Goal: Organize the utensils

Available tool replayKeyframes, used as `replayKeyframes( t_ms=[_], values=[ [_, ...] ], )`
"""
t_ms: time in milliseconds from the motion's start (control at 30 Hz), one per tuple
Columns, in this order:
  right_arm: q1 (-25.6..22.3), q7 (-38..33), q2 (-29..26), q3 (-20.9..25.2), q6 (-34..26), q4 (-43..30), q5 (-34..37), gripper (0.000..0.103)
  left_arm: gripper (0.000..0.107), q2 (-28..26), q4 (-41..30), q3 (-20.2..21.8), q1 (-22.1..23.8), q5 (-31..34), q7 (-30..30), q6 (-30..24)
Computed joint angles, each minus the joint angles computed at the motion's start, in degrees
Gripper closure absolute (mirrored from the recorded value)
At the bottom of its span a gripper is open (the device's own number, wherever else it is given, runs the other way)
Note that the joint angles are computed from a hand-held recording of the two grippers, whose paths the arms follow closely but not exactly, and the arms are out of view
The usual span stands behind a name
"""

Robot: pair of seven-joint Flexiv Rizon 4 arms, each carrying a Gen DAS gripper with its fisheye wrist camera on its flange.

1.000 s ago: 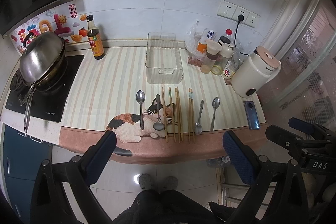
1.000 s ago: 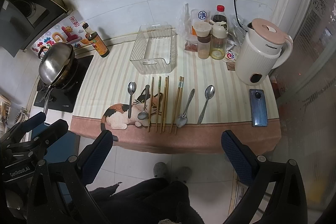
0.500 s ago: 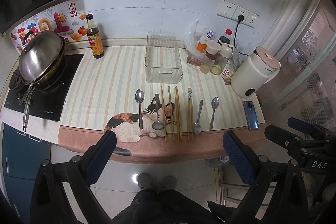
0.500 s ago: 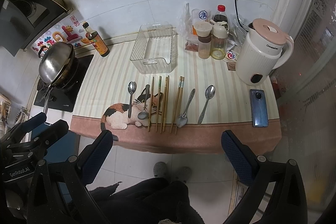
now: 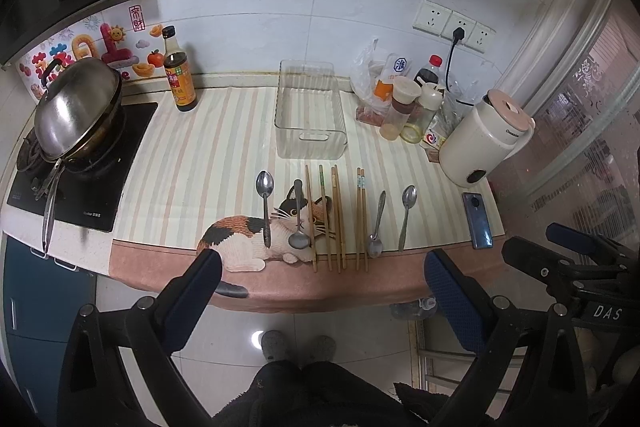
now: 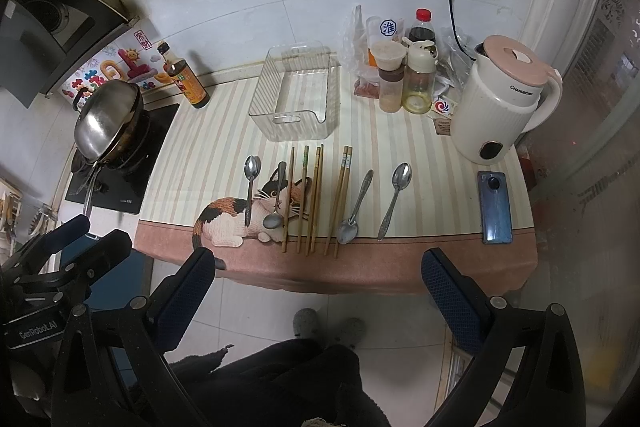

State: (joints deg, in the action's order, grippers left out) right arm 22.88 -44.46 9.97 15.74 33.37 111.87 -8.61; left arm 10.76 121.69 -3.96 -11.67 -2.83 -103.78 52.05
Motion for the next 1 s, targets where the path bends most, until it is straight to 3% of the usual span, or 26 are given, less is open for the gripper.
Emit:
replayKeyframes(
  t_ms=[467,567,667,800,900,1000],
  values=[
    [0.18,0.6,-1.72,-0.19,-0.12,-1.75,-0.27,0.0,0.004,-1.74,-0.93,-0.3,0.33,0.52,-0.52,0.62],
    [-0.03,4.09,-2.86,0.05,0.87,-1.12,-2.32,0.0,0.004,-3.42,-2.96,-1.73,2.37,9.51,-6.52,1.88],
    [-0.14,9.47,-5.07,0.07,2.12,-0.1,-5.69,0.0,0.004,-6.61,-6.76,-3.0,4.26,22.44,-14.9,1.47],
    [-0.83,15.78,-8.4,-1.28,4.57,2.03,-9.01,0.001,0.004,-11.58,-8.95,-0.67,3.92,27.02,-16.49,2.15],
    [-0.99,19.0,-11.61,-2.34,6.53,2.63,-9.64,0.009,0.004,-15.81,-9.57,1.16,3.41,25.62,-14.15,3.58],
    [-1.2,19.76,-14.83,-3.34,9.54,3.08,-8.9,0.025,0.004,-20.16,-10.67,2.59,2.68,24.26,-11.61,4.86]
  ],
)
